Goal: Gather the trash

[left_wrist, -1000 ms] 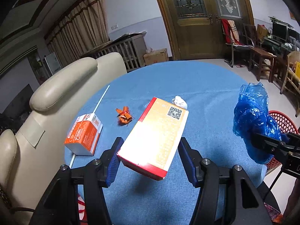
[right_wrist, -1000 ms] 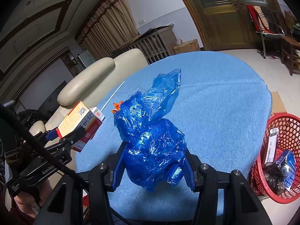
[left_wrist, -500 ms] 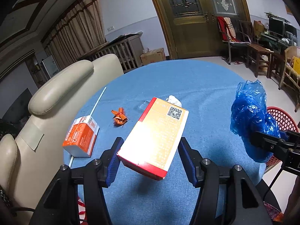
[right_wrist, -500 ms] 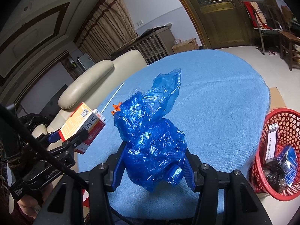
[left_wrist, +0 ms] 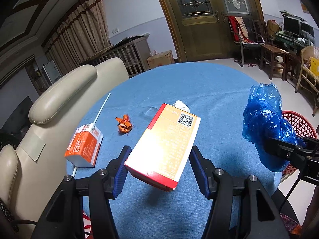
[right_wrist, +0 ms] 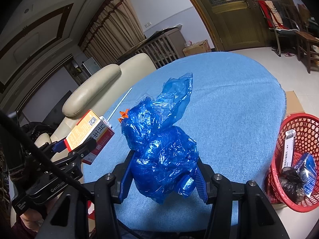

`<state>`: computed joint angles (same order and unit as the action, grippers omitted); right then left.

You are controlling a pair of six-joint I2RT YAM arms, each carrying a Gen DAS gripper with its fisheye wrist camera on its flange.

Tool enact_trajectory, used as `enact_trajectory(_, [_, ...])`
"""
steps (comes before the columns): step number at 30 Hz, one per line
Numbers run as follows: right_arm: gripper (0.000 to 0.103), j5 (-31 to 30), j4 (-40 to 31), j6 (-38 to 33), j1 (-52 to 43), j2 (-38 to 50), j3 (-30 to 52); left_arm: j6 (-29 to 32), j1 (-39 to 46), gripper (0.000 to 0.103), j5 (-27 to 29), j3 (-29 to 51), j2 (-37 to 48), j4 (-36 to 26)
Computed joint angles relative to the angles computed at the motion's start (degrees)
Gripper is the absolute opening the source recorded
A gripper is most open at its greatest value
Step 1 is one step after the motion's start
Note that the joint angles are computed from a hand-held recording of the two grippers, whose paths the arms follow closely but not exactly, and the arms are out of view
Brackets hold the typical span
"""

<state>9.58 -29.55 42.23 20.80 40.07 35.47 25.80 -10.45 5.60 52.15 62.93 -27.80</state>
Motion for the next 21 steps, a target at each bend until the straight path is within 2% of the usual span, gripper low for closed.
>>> enact_trajectory(21, [0.057, -0.7, 0.77, -0.48, -0.69, 1.03, 0.12, 0.13, 0.34, 0.061, -0.09, -0.14, 0.81, 0.54])
